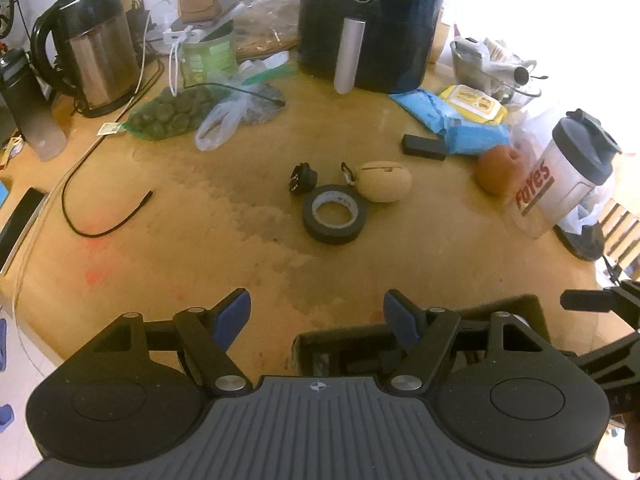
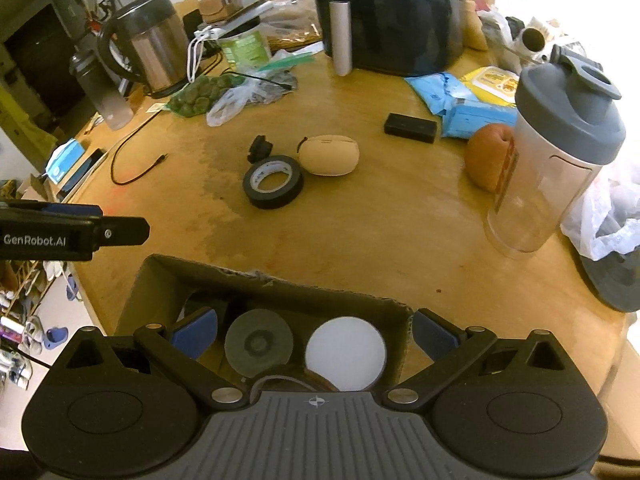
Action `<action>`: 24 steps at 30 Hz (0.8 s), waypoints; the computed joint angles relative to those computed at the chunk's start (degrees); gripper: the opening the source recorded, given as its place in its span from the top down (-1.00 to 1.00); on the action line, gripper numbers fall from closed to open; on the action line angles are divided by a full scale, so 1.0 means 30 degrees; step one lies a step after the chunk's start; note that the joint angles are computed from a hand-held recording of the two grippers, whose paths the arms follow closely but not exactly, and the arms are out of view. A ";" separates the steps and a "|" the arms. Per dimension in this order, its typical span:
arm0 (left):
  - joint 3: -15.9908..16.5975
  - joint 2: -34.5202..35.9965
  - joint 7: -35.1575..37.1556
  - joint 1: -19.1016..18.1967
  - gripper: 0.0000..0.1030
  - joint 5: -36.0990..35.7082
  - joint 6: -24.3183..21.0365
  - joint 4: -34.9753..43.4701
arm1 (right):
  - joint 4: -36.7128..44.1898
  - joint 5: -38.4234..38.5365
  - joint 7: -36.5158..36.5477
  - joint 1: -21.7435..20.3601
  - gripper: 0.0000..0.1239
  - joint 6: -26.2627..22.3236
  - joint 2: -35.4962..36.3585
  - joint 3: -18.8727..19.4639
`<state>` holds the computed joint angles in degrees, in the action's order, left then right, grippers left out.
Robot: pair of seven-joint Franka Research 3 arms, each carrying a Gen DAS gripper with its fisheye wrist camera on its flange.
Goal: Organize rigid objects
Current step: 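Lower the black-rimmed ring into the box and open the right tool, then grasp the black tape roll on the table with the left tool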
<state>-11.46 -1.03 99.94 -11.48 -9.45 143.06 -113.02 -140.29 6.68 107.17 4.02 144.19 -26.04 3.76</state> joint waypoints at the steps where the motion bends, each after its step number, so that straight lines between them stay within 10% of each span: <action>1: 0.0015 0.0170 0.0143 0.0007 -0.42 -0.0221 0.0045 0.0145 | 0.0041 -0.0094 0.0143 -0.0079 -0.66 -0.0034 0.0037 0.0061; 24: -0.0932 0.4082 0.2775 0.0671 -0.43 0.0441 -0.0386 0.3632 | 0.0942 -0.1817 0.2834 -0.0456 -0.66 -0.0848 0.0823 0.0393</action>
